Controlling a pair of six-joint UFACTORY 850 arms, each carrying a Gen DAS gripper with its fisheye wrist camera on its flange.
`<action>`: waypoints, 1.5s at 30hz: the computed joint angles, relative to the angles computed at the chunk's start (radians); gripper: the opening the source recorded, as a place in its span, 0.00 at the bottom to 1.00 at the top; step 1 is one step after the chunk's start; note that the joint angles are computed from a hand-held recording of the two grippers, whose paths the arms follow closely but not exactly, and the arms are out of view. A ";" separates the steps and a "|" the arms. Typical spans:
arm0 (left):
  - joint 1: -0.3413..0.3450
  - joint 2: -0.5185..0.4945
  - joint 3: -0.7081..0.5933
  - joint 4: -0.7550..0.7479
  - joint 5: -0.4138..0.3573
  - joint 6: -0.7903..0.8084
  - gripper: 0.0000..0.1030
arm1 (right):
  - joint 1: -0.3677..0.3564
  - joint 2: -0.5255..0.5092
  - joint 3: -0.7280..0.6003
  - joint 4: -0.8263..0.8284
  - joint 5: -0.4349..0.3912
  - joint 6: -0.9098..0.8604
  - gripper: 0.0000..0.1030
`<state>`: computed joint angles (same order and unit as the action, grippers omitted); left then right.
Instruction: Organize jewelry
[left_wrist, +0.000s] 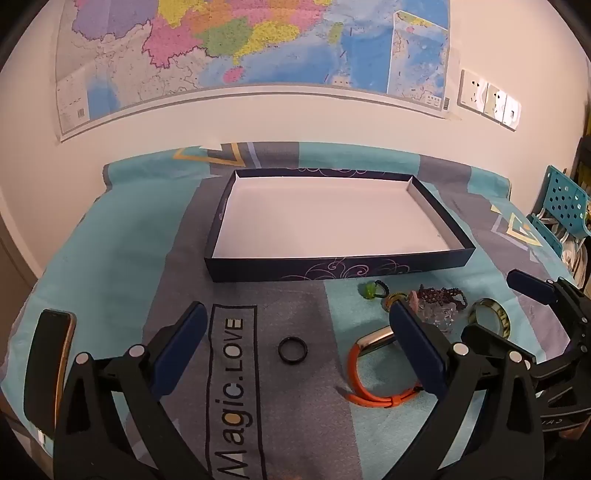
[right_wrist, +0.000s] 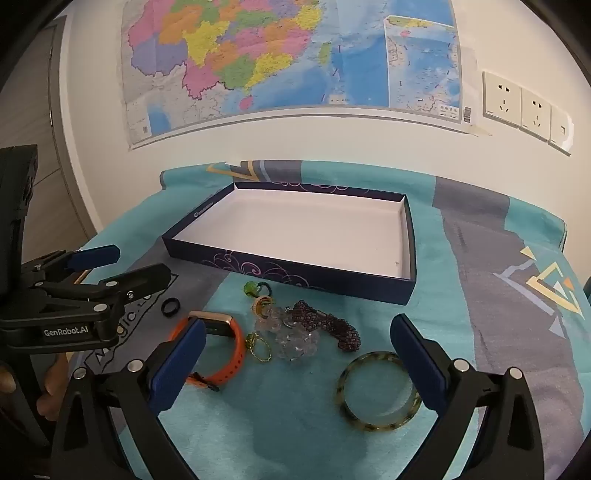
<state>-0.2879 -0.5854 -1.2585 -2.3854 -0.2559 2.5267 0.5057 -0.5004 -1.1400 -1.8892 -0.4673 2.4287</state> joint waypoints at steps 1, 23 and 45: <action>0.000 0.000 0.000 0.017 0.000 -0.016 0.94 | 0.001 0.001 0.002 0.002 0.000 0.002 0.94; 0.001 -0.003 -0.004 0.010 0.000 -0.008 0.94 | -0.007 0.002 0.002 -0.047 0.027 0.050 0.94; 0.000 -0.003 -0.003 0.029 0.003 -0.022 0.94 | -0.010 0.008 0.015 -0.088 0.032 0.101 0.94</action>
